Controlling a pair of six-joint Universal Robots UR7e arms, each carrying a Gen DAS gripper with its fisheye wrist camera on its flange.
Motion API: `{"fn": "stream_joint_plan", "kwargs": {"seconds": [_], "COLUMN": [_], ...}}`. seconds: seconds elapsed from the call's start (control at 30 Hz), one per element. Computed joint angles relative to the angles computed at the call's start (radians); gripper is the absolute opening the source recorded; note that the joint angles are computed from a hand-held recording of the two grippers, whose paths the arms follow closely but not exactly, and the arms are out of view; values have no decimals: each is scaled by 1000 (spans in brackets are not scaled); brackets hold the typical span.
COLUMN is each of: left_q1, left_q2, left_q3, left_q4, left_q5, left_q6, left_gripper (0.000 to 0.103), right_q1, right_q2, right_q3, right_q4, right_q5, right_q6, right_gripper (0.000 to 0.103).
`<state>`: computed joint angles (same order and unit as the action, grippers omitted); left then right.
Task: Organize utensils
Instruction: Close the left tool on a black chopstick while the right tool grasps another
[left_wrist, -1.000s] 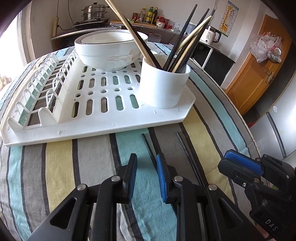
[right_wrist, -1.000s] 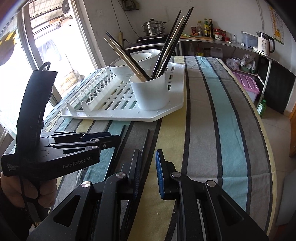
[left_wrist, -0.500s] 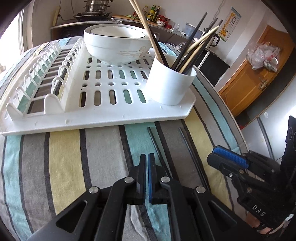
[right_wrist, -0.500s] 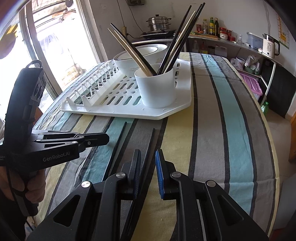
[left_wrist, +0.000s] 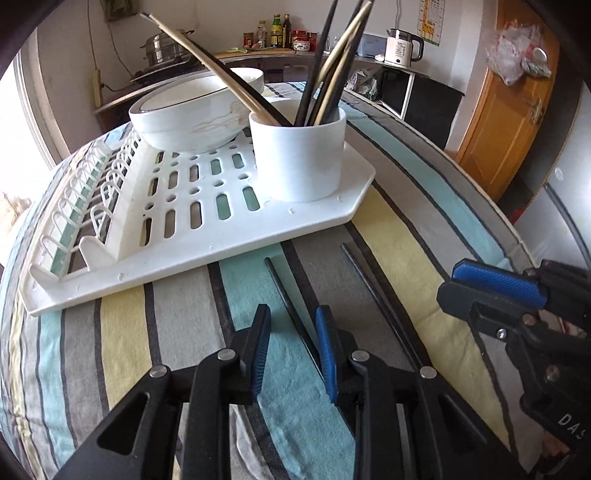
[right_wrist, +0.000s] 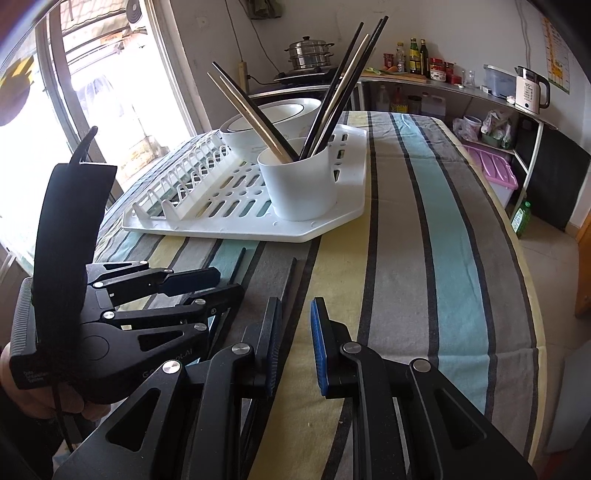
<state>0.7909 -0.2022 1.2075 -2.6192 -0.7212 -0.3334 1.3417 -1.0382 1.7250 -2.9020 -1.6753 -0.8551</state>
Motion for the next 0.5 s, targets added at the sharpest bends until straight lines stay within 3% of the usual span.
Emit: {"fn": "stream_joint_plan", "kwargs": {"seconds": [0.1,0.33,0.5], "left_q1": [4,25,44], "left_q2": [-15,-92,-134], "left_q3": [18,118,166], "left_q4": [-2,-28,-44], "left_q5": [-3,-10,-41], "left_q6": [26,102,127], "left_gripper": [12,11,11], "right_q1": [0,16,42], "right_q2": [-6,9,60], "right_q3": [5,0,-42], "right_q4": [0,12,33], "right_q5": [3,-23,-101], "right_q6": [-4,-26,-34], "right_gripper": [17,17,17]}}
